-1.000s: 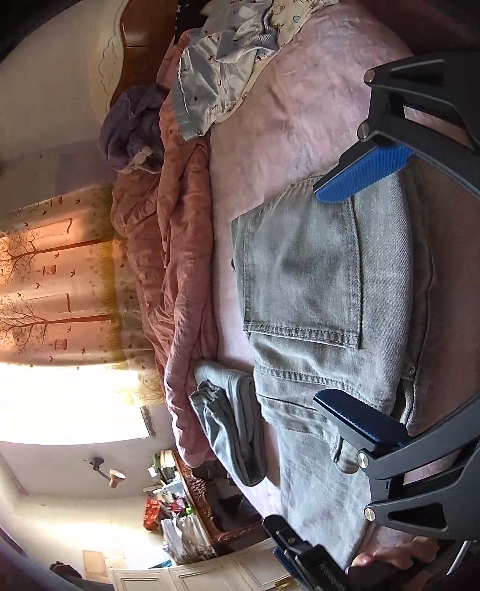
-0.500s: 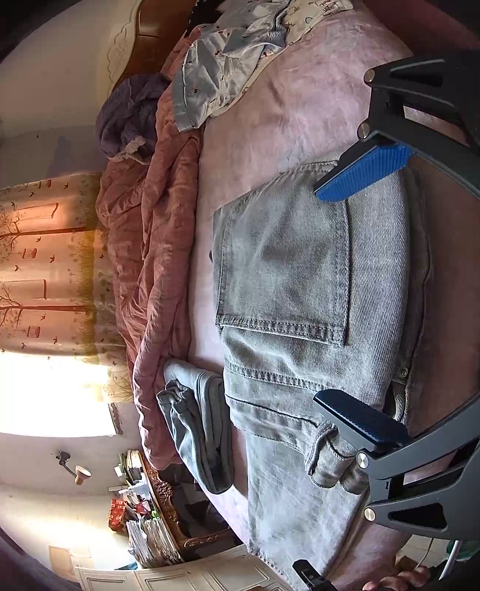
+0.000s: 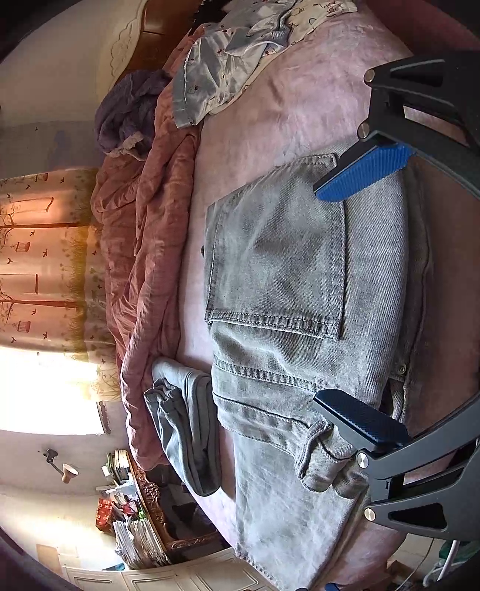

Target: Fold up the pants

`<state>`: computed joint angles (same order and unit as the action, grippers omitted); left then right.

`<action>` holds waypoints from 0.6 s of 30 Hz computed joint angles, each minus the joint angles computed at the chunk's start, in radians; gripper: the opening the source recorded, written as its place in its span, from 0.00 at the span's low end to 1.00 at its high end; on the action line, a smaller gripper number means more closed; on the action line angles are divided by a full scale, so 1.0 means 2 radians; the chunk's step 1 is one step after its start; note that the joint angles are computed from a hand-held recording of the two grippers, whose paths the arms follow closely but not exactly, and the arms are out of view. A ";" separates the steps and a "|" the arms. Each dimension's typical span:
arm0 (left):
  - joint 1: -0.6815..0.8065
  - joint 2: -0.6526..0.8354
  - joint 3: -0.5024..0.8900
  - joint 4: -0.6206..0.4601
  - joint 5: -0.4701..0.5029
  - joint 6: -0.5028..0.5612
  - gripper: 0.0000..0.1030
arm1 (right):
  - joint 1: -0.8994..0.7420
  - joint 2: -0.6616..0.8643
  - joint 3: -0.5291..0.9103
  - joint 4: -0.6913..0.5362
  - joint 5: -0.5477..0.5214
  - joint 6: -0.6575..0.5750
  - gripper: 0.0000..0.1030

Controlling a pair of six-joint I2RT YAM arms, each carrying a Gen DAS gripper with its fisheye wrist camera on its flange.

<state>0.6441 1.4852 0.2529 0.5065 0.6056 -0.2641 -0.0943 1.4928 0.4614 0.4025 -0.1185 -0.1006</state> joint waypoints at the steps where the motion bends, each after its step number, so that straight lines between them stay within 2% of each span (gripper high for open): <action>1: 0.006 0.015 0.012 -0.008 0.009 -0.002 0.99 | 0.000 0.001 0.002 -0.003 0.001 0.002 0.99; 3: 0.025 0.037 0.031 -0.012 0.040 -0.006 0.99 | -0.002 0.003 0.005 -0.007 0.000 0.004 0.99; 7: 0.029 0.051 0.055 -0.018 0.033 -0.007 0.99 | -0.004 0.005 0.009 -0.013 -0.002 0.005 0.99; 14: 0.059 0.136 0.098 0.069 0.052 -0.035 0.99 | -0.004 0.006 0.010 -0.014 -0.003 0.006 0.99; 16: 0.067 0.152 0.111 0.082 0.058 -0.039 0.98 | -0.004 0.006 0.010 -0.014 -0.003 0.006 0.99; 18: 0.069 0.158 0.127 0.079 0.040 -0.032 0.94 | -0.003 0.007 0.011 -0.014 -0.003 0.007 0.99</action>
